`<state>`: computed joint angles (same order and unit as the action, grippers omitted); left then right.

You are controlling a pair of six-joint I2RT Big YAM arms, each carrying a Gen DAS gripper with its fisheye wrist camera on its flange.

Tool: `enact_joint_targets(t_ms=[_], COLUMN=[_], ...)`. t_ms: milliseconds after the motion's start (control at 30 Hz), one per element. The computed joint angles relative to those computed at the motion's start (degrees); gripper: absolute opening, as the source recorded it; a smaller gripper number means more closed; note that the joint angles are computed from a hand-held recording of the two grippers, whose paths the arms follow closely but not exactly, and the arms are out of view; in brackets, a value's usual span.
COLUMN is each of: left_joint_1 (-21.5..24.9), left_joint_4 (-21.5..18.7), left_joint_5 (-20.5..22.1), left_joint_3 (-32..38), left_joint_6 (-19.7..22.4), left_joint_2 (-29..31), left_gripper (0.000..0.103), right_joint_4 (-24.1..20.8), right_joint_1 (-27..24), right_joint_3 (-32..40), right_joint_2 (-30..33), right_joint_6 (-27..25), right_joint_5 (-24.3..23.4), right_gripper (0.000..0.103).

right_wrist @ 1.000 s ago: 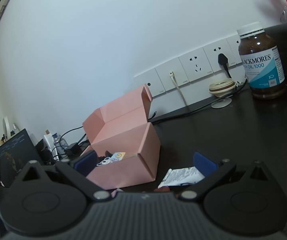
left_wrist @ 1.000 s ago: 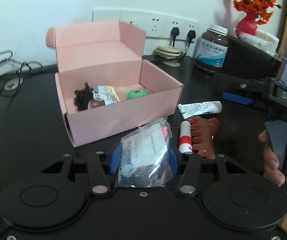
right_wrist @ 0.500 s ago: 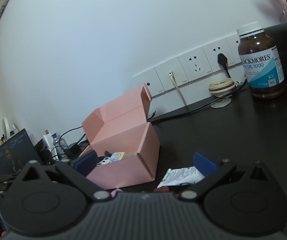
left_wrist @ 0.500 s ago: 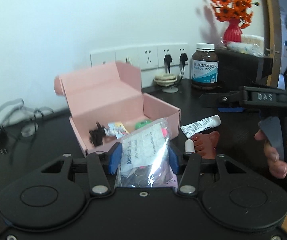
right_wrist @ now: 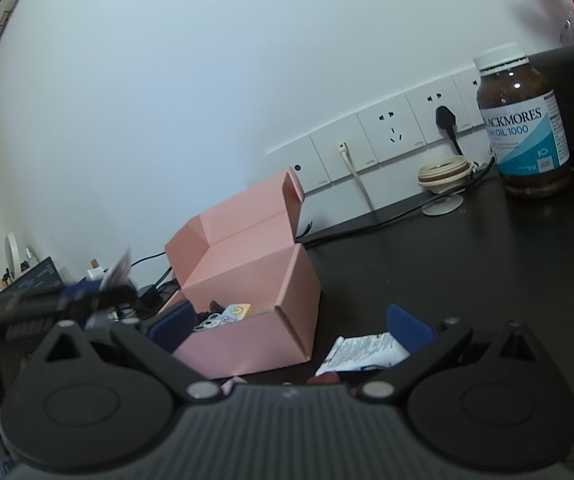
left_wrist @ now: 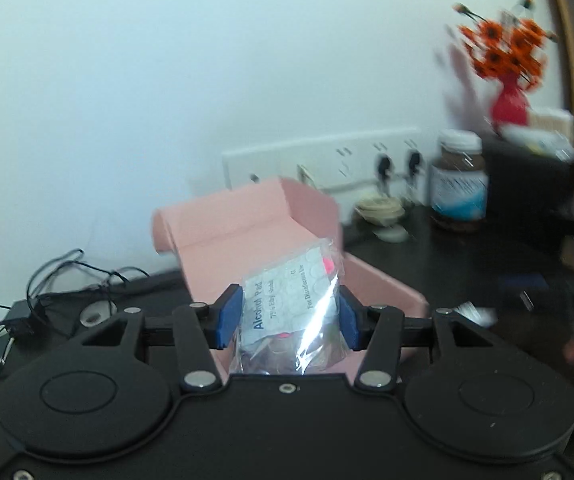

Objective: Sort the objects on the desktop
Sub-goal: 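Lift the alcohol pad bag and carry it over the pink box, then lower the alcohol pad bag into the pink box with the left gripper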

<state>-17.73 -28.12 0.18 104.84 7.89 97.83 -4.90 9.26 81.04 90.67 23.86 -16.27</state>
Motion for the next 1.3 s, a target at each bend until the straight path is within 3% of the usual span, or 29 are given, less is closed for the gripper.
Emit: enact_joint_targets(t_ms=[267, 800, 1167, 1300], left_joint_1=[-1.40, -1.70, -0.26, -0.34], left_joint_4=[-7.28, -18.84, -30.12, -32.23], left_joint_5=[-2.18, -2.44, 2.14, 1.74], left_joint_3=[12.78, 22.44, 29.60, 31.45], left_joint_6=[2.02, 3.80, -3.24, -4.50], left_joint_2=[9.50, 17.20, 20.39, 21.12], left_gripper=[0.051, 0.051, 0.051, 0.052], right_joint_4=[-0.58, -1.04, -1.04, -1.02], right_joint_1=[0.20, 0.22, 0.16, 0.19], right_joint_3=[0.27, 0.30, 0.29, 0.32], right_joint_2=[0.04, -0.09, -0.04, 0.06], right_joint_6=[-0.78, -1.07, -0.68, -0.94], right_joint_5=[0.38, -0.08, -0.44, -0.40], right_gripper=[0.102, 0.102, 0.102, 0.102])
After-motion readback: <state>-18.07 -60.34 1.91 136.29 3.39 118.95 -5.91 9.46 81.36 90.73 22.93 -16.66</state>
